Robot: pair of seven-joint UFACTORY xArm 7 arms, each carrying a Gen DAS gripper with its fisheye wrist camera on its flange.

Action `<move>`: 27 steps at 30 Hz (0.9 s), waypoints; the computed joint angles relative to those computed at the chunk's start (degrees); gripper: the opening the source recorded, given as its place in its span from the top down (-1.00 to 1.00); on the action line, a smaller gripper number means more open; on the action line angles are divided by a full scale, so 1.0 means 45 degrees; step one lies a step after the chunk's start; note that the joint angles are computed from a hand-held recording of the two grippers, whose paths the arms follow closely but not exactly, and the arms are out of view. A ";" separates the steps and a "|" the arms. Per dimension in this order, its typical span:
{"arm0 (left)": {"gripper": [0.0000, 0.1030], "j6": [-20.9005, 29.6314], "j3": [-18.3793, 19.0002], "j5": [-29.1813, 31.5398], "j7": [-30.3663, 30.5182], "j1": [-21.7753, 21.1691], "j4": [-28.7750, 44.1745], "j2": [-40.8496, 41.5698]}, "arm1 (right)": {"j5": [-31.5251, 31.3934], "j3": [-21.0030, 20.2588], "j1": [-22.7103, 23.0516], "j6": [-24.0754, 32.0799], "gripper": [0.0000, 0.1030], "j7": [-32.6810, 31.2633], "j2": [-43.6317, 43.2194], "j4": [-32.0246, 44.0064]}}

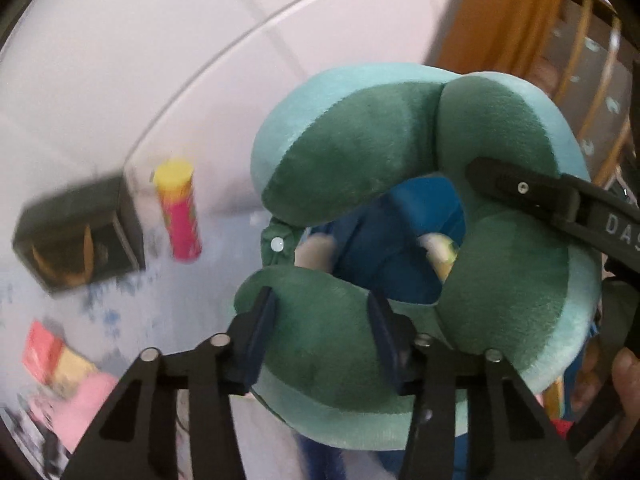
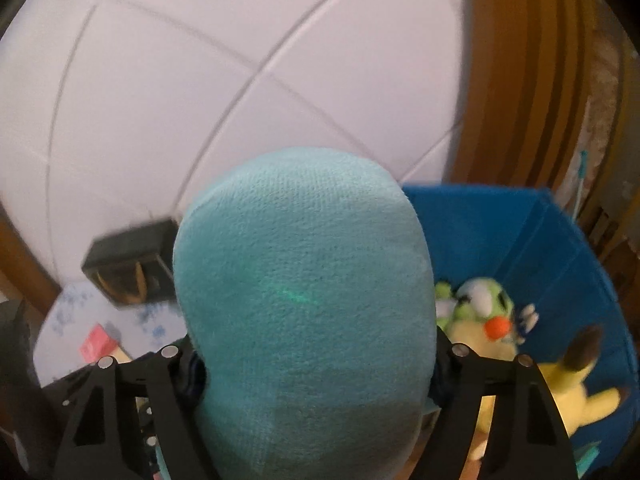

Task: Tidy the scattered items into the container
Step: 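Hold the pillow with both tools and bring it over the crate opening, then lower the pillow into the crate and open both tools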

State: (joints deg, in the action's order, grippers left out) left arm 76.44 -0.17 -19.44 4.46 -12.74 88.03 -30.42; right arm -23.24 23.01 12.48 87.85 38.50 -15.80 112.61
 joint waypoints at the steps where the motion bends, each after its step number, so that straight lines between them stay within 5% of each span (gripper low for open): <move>1: 0.14 0.0155 -0.0264 0.0156 -0.0099 -0.0055 0.0730 0.0293 | -0.0082 -0.0092 -0.0091 0.0137 -0.55 -0.0068 -0.0056 0.0398; 9: 0.14 0.0723 -0.3259 0.2083 -0.1719 -0.0724 0.6069 0.3183 | 0.0831 -0.1977 -0.1495 0.0551 -0.55 -0.1238 -0.1176 0.2190; 15: 0.14 0.1920 -0.6350 0.6606 -0.3887 -0.2672 1.0308 0.6794 | 0.2247 -0.4581 -0.2211 0.0083 -0.55 -0.2636 -0.2231 0.1319; 18: 0.14 0.3060 -0.6644 0.8661 -0.4444 -0.4518 1.2320 0.8504 | 0.3130 -0.5799 -0.2387 -0.0544 -0.55 -0.3201 -0.2783 0.0039; 22: 0.12 0.4246 -0.5850 1.0361 -0.4358 -0.6554 1.4020 1.0091 | 0.4037 -0.6696 -0.2749 -0.1039 -0.56 -0.3883 -0.3071 -0.1405; 25: -0.36 0.3953 -0.5370 0.9562 -0.4514 -0.5930 1.2262 0.9450 | 0.4812 -0.7055 -0.2958 -0.1340 -0.65 -0.4295 -0.3091 -0.2667; 27: -0.46 0.3358 -0.4956 0.9013 -0.4497 -0.5565 1.0752 0.8655 | 0.5345 -0.7163 -0.3133 -0.1602 -0.74 -0.4439 -0.3206 -0.3541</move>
State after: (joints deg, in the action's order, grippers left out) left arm 91.55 -22.47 21.12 -15.77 -37.79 136.41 8.53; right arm 0.81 -9.22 -1.62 80.64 18.52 -30.23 96.68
